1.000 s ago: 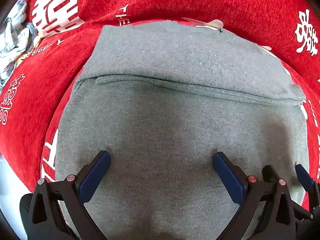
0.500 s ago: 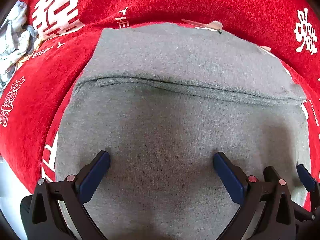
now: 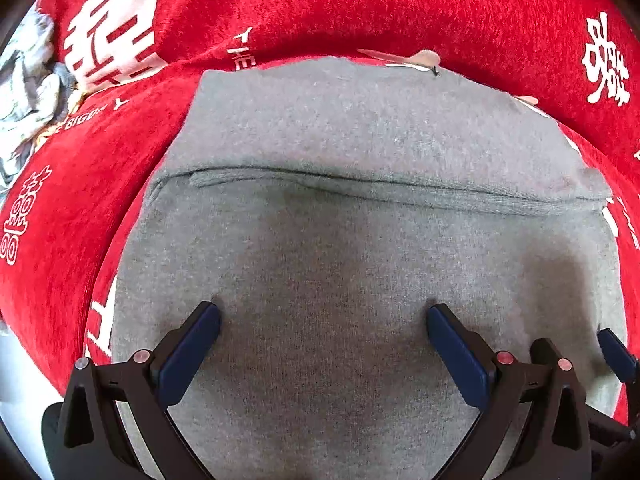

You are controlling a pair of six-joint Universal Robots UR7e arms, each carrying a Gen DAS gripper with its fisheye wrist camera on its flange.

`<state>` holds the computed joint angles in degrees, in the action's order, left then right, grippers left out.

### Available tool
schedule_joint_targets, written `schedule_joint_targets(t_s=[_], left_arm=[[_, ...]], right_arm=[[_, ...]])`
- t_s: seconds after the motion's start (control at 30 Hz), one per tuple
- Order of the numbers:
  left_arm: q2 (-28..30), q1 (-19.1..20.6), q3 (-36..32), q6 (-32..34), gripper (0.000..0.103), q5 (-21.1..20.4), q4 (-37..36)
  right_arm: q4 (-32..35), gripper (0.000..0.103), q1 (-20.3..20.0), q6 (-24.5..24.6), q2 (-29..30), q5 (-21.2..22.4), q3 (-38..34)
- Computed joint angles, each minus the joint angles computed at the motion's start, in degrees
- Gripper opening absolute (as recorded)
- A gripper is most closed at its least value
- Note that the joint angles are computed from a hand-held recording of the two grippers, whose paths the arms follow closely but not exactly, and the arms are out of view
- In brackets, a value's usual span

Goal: Fold small clothes

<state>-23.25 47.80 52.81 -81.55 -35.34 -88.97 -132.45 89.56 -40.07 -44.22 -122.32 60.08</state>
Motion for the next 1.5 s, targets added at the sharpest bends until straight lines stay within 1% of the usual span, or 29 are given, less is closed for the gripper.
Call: schedule_joint_targets(t_s=[0.17,0.3,0.5,0.57,0.6,0.67,0.73,0.8,0.87,0.9,0.97,1.07,1.13,1.27,1.4,1.5], left_arm=[[-0.21,0.51,-0.06,2.27,0.103,-0.65,-1.69],[-1.34,0.48,3.41,4.51,0.103,1.91,-7.11],[-1.41,0.11,5.15,6.38,0.103,4.7,-9.25],[-1.82,0.03,6.08,6.21,0.103,4.68,-10.4],[-1.81,0.05,5.82,5.42,0.103,4.36,-9.76],[-1.04,0.14,3.59,2.62,0.103,3.44,-6.18],[0.46,0.56,-1.19,-1.81,0.103,0.48,-0.06],[2.23,1.3,-6.75,-4.6,0.103,-3.25,5.69],[3.05,1.87,-9.74,-5.3,0.103,-6.01,8.02],[3.29,2.16,-10.76,-4.94,0.103,-7.21,8.51],[3.07,2.66,-11.07,-3.24,0.103,-9.06,7.72],[2.9,2.85,-10.98,-1.79,0.103,-9.58,7.51],[3.93,2.56,-12.74,-3.0,0.103,-8.92,9.57],[3.78,2.11,-11.75,-4.13,0.103,-7.65,9.04],[3.55,2.23,-11.48,-4.42,0.103,-7.82,8.7],[3.98,2.47,-12.62,-3.73,0.103,-7.88,9.49]], right_arm=[[-0.14,0.093,-0.03,-0.34,-0.09,0.3,0.14],[-0.7,0.093,-0.16,-0.69,-0.19,0.55,0.46],[-2.12,0.093,-0.39,-1.39,-0.59,1.13,1.49],[-2.43,0.093,-0.42,-1.42,-0.62,1.15,1.69],[-2.39,0.093,-0.44,-1.48,-0.6,1.17,1.65],[-2.76,0.093,-0.34,-1.19,-0.63,0.96,1.93],[-3.11,0.093,-0.13,-0.35,-0.53,0.37,2.1],[-3.31,0.093,0.13,0.64,-0.27,-0.44,1.99],[-3.98,0.096,0.28,1.1,-0.1,-0.8,2.23],[-3.76,0.1,0.31,1.32,-0.03,-0.73,2.25],[-4.67,0.102,0.41,0.91,0.14,-1.06,2.59],[-6.46,0.102,0.15,0.3,-0.31,0.1,3.73],[-7.22,0.102,-0.17,-0.96,-0.69,1.45,4.33],[-6.82,0.103,-0.65,-2.2,-1.12,3.6,4.48],[-7.94,0.103,-1.11,-4.28,-1.73,5.76,5.49],[-8.55,0.103,-1.36,-5.47,-1.97,7.08,5.96]])
